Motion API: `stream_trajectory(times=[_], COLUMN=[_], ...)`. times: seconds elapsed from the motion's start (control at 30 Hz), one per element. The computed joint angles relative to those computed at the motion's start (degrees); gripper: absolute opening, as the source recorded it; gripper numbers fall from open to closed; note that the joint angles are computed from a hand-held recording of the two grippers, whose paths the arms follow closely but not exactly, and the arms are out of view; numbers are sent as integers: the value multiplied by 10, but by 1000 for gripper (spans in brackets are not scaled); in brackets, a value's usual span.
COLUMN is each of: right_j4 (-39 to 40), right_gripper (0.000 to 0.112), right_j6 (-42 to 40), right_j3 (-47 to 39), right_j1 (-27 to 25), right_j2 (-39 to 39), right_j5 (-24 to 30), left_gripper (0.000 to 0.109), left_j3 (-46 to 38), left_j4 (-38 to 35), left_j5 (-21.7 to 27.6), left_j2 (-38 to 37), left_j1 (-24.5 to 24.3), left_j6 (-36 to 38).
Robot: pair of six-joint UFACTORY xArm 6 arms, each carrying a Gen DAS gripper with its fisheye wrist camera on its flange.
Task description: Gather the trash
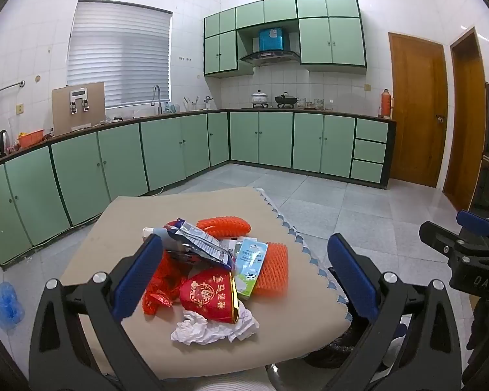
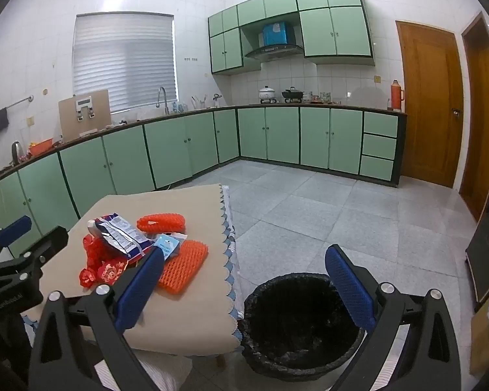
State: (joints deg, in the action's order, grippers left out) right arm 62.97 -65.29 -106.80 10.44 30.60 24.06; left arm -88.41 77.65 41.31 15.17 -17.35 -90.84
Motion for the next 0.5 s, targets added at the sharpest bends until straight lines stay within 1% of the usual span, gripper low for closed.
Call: stream_trajectory(times=[0.07, 0.5], right_j4=[-6, -3], right_gripper=[97, 97], right_j6=[9, 10], right_j3=[-8, -10], right_j1=[-4, -5], right_j2=[3, 4], right_j5=[8, 9], left_gripper=[98, 98], left_j3=[1, -1], left_j4=[0, -6], left_j5=[0, 0], left_j2=[0, -2], left_j1=[0, 1], left_j6=[1, 10])
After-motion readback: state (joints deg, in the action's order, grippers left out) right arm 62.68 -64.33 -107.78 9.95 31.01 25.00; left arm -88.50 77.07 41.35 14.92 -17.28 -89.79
